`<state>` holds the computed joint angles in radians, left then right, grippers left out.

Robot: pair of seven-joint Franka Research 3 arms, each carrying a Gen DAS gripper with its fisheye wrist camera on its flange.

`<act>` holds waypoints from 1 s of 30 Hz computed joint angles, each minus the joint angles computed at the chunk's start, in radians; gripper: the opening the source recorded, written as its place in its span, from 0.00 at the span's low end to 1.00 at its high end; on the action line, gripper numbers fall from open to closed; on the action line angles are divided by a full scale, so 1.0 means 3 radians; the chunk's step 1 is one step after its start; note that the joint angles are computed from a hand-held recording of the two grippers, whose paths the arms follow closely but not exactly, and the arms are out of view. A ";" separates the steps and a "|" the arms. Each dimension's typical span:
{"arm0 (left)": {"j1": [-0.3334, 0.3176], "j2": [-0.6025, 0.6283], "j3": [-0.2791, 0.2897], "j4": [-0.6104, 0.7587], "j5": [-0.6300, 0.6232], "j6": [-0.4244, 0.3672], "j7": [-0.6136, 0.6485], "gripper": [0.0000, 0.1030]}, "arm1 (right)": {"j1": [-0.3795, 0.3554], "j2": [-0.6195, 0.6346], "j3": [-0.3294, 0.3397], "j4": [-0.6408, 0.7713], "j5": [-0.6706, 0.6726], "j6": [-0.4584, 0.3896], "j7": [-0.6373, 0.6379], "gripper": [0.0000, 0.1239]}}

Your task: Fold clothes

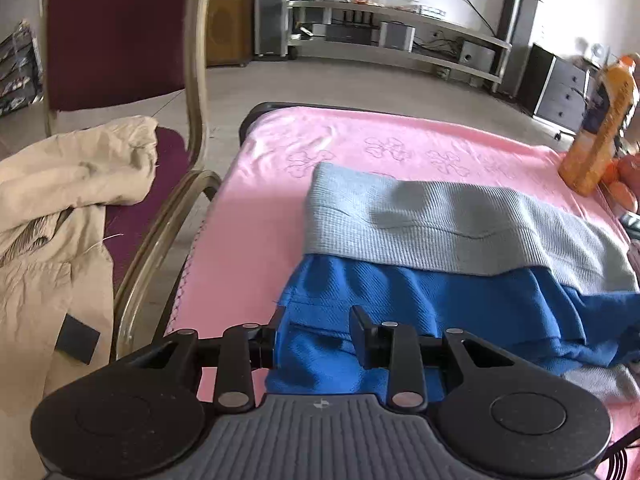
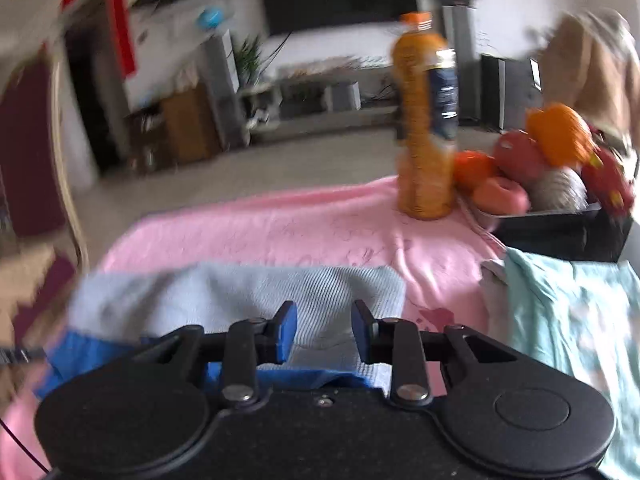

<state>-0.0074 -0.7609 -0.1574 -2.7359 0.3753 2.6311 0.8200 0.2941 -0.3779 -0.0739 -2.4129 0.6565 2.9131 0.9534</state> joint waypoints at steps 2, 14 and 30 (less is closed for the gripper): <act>0.0016 0.0010 -0.0022 0.0006 0.0022 -0.0021 -0.0008 0.31 | -0.0312 0.0095 0.0280 0.0034 -0.0499 -0.0185 0.0327 0.24; -0.0096 -0.0007 0.0224 0.0039 -0.0248 -0.0014 0.0078 0.36 | -0.0354 -0.0045 -0.0036 0.0139 -0.0427 -0.1033 0.0826 0.31; -0.0150 0.0578 0.0637 0.0304 -0.1289 0.0161 0.0610 0.45 | -0.0544 0.0208 -0.0070 0.0356 0.0276 -0.1112 0.1296 0.36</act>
<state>-0.0525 -0.5876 0.0339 -2.6445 -0.0115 2.6794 1.0030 0.1310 -0.3155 -0.0948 -2.3062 0.7393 2.5793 1.3421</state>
